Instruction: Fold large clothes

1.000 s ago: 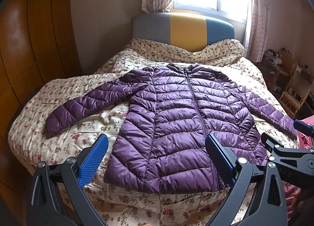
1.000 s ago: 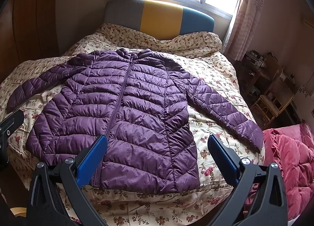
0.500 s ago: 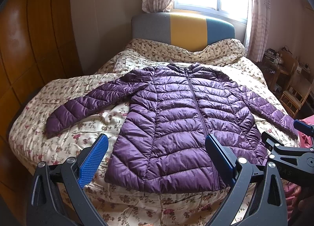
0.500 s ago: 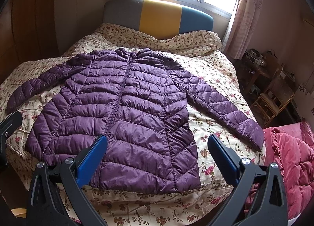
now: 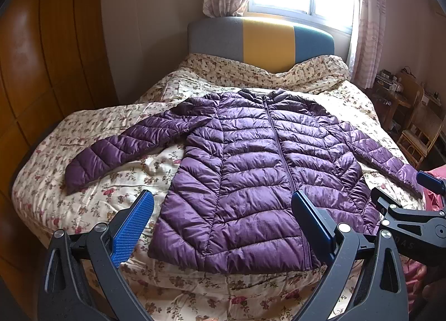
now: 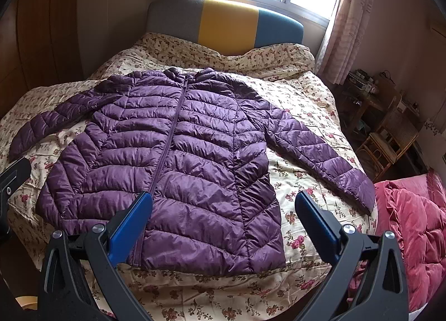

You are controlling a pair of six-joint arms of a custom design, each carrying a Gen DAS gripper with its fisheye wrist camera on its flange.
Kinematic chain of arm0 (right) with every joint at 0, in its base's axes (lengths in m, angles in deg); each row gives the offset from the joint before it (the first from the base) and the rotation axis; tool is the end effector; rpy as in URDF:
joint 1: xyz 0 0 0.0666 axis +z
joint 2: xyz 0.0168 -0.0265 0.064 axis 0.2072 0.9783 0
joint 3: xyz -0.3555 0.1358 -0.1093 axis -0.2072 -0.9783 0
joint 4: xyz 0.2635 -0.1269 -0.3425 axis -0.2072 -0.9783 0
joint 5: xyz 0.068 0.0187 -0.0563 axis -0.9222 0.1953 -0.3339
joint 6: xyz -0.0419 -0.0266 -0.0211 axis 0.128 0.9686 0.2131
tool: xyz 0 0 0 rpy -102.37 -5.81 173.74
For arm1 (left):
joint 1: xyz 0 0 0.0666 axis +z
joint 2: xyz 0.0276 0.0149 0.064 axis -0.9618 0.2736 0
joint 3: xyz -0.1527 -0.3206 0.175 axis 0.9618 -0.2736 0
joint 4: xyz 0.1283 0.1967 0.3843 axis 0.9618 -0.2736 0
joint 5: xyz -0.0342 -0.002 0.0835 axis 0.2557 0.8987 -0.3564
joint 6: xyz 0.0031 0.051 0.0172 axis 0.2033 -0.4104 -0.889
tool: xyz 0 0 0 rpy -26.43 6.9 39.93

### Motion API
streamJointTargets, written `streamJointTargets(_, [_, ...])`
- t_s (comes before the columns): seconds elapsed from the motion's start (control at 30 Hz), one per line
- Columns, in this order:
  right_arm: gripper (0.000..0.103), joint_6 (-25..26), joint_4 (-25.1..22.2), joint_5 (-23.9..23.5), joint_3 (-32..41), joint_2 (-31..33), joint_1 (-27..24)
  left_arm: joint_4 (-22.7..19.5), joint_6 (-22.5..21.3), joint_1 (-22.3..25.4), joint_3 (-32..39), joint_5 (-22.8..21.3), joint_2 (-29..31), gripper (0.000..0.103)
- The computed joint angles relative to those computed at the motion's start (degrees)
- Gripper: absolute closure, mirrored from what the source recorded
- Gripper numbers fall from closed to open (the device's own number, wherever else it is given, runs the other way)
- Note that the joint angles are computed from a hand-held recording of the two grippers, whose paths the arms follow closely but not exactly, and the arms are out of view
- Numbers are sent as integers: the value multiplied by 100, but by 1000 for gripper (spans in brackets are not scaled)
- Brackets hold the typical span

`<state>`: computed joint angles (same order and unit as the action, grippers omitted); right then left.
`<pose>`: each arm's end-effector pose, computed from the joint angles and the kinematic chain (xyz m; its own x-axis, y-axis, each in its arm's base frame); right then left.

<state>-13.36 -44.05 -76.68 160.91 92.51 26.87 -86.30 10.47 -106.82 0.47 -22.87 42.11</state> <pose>0.4137 0.1096 0.5698 -0.6248 -0.3916 -0.6755 -0.3999 0.9035 -0.1539 0.3106 -0.1724 0.5469 -0.5868 -0.2744 -0.7618 -0.4353 0.9002 0.0110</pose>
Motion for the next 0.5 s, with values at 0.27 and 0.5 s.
streamJointTargets(0.27, [2,-128,-2,14,48,69,-19,143,-16,138,-69,219,-2,5])
streamJointTargets(0.5, [2,-186,46,-41,95,201,-174,227,-225,228,-37,320,206,5])
